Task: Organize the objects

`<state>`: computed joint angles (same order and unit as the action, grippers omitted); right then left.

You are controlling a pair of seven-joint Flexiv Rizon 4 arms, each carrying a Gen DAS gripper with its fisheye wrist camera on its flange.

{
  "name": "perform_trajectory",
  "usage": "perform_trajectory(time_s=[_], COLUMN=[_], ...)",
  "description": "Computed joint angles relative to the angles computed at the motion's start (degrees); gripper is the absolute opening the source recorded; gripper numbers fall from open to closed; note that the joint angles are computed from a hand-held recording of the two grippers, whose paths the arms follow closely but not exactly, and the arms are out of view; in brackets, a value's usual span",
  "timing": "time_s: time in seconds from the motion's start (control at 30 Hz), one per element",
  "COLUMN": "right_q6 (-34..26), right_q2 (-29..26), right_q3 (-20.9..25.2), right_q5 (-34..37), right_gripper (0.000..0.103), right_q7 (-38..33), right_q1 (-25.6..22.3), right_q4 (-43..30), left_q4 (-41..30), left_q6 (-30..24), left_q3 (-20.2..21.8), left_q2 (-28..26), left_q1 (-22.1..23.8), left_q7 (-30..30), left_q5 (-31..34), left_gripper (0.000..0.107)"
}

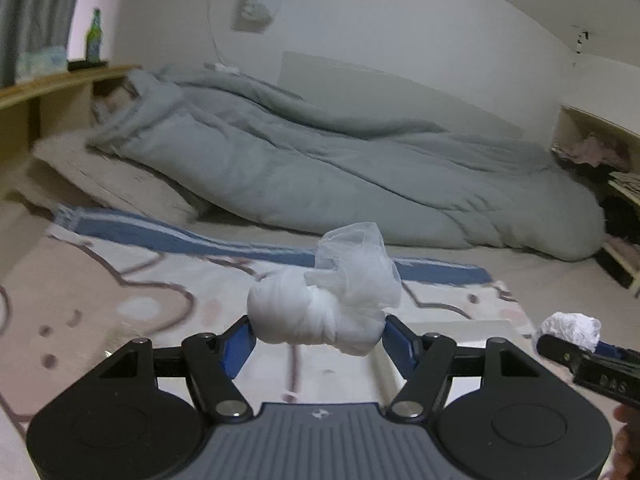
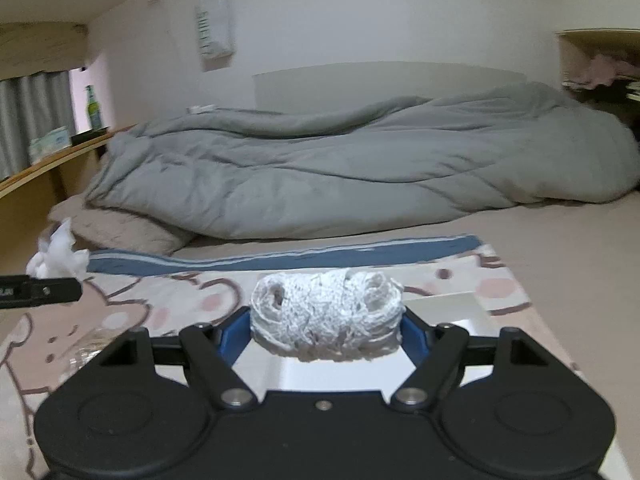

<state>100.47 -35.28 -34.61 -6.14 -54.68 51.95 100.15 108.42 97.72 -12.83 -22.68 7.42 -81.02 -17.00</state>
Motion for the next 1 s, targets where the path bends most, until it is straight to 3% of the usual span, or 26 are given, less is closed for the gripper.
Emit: perform_trajectory(time_s=[0.2, 0.5, 0.63, 0.83, 1.0], right_q6=[-0.8, -3.4, -5.6, -10.6, -15.7], right_q2=[0.1, 0.7, 0.7, 0.3, -1.0], right_q3=[-3.7, -1.9, 2.9, 16.8, 24.0], right_q5=[2.2, -0.5, -4.4, -11.0, -14.8], right_gripper=[0.077, 0.077, 0.077, 0.077, 0.077], right_q7=[2.8, 5.1, 5.4, 2.5, 1.4], right_q1=[0.5, -2.6, -6.9, -18.1, -23.7], right_q4=[2.1, 4.2, 2.8, -0.5, -2.9], left_q4=[-1.7, -7.5, -10.1, -13.8, -16.9], left_q6=[-1.7, -8.1, -11.9, -15.4, -19.4], left_q3=[-6.2, -3.1, -2.6, -2.6, -3.3], left_q2=[-2.2, -7.5, -9.8, -13.5, -15.8], left_q1=[2.1, -4.5, -6.0, -6.8, -6.7], left_q7=[2.1, 4.0, 5.7, 7.8, 8.5], left_q5=[-0.6, -1.9, -3.3, -5.8, -9.1], left_gripper=[0.07, 0.07, 0.07, 0.07, 0.07])
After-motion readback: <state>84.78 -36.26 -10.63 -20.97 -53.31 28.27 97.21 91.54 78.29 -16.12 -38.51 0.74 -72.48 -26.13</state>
